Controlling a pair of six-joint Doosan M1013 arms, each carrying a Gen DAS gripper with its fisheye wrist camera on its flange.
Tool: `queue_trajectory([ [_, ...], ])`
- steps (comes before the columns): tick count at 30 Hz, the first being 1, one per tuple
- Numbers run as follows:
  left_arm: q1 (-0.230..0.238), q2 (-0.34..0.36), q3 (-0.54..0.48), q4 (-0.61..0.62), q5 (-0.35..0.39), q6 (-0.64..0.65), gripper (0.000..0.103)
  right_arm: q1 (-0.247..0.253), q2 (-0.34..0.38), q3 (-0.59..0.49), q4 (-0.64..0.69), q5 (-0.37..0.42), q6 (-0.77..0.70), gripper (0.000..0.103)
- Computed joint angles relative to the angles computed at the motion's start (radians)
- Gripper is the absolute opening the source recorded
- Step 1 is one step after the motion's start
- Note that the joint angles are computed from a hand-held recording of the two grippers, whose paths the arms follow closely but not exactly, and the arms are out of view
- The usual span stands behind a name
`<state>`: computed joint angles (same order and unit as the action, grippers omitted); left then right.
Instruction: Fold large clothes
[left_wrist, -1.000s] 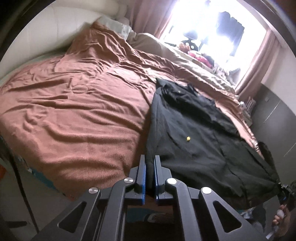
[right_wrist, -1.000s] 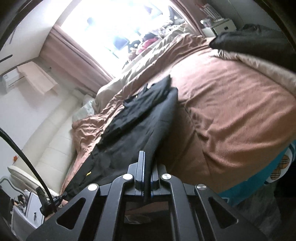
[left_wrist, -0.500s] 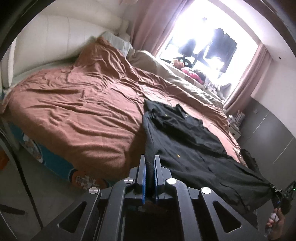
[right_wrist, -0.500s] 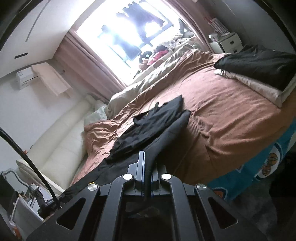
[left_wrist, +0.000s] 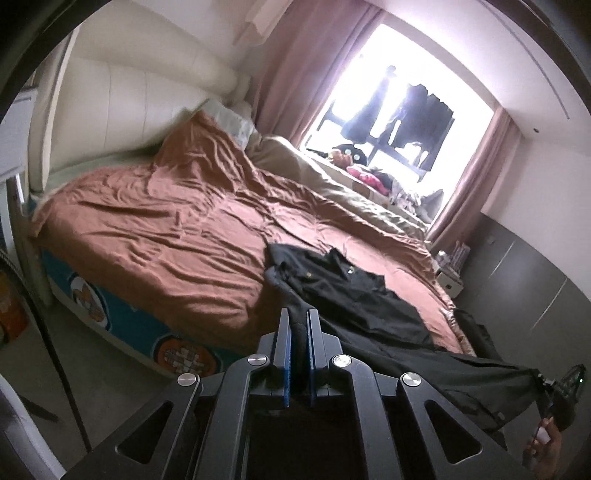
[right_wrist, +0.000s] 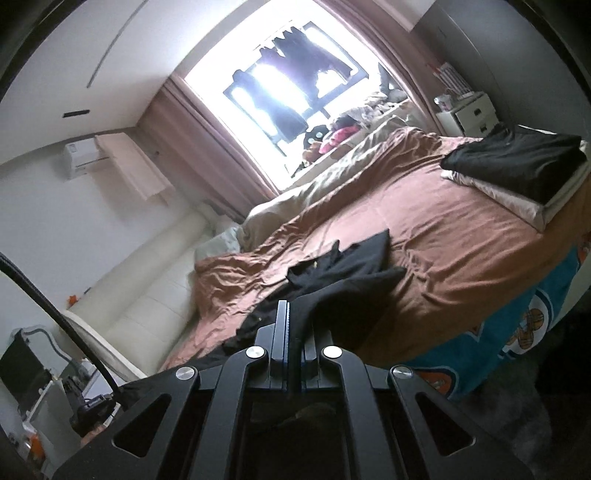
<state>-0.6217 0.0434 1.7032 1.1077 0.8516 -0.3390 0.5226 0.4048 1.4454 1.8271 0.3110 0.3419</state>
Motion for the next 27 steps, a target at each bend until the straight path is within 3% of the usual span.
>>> queue_trajectory([
  [7, 0.023, 0.015, -0.051, 0.008, -0.004, 0.047, 0.006, -0.012, 0.032, -0.049, -0.003, 0.007, 0.011, 0.000],
  [15, 0.107, 0.068, -0.174, -0.004, -0.060, 0.165, 0.006, -0.017, 0.129, -0.235, -0.155, -0.012, 0.152, 0.000],
  [19, 0.154, 0.119, -0.262, -0.030, -0.080, 0.247, 0.006, -0.019, 0.210, -0.392, -0.385, -0.014, 0.379, 0.000],
  [23, 0.208, 0.174, -0.352, -0.091, -0.105, 0.338, 0.006, -0.016, 0.324, -0.607, -0.759, -0.004, 0.758, 0.000],
  [27, 0.260, 0.237, -0.450, -0.176, -0.113, 0.453, 0.006, -0.013, 0.446, -0.841, -1.079, 0.064, 1.086, 0.000],
])
